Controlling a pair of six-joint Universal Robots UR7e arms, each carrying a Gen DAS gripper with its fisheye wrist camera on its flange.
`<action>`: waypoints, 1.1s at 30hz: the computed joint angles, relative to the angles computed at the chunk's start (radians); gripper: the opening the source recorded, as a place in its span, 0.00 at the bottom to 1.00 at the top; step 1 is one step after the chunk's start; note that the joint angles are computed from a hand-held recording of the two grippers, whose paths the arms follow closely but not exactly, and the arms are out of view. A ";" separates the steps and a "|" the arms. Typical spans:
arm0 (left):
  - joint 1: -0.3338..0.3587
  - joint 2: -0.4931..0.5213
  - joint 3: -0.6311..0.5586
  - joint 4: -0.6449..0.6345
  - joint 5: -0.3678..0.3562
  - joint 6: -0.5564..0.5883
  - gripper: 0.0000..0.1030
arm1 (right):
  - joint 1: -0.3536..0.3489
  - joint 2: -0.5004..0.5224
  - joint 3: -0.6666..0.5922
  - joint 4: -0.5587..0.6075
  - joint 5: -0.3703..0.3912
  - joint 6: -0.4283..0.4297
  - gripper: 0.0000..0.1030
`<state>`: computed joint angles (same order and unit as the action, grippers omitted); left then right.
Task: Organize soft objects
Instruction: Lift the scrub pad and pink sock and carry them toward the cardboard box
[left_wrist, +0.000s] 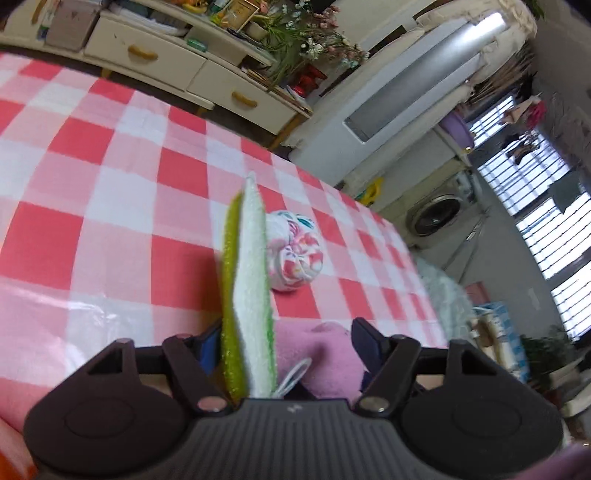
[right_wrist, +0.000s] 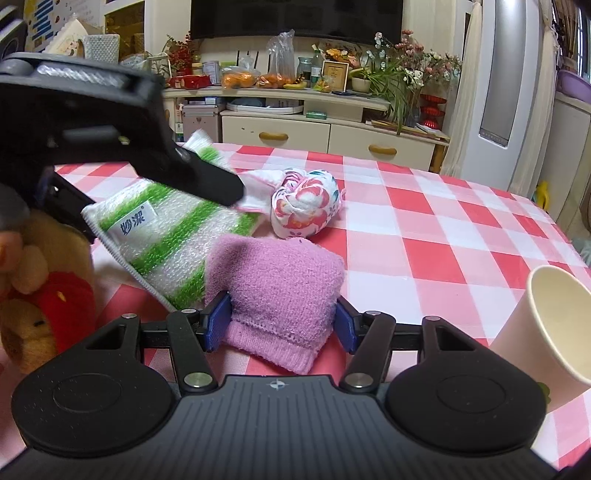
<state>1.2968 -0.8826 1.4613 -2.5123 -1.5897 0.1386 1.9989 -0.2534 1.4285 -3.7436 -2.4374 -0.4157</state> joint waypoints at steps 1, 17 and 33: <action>-0.006 0.002 0.004 -0.013 0.020 -0.008 0.53 | 0.000 -0.001 0.000 0.003 0.000 0.002 0.71; -0.030 -0.069 0.090 -0.105 0.152 -0.097 0.17 | 0.013 0.013 -0.006 -0.041 -0.018 0.020 0.66; -0.044 -0.238 0.246 -0.190 0.136 -0.036 0.17 | 0.060 0.020 -0.001 -0.105 -0.030 0.055 0.64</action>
<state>1.2526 -1.1203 1.7074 -2.7021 -1.4536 0.1024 2.0586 -0.2331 1.4275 -3.8485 -2.4677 -0.3605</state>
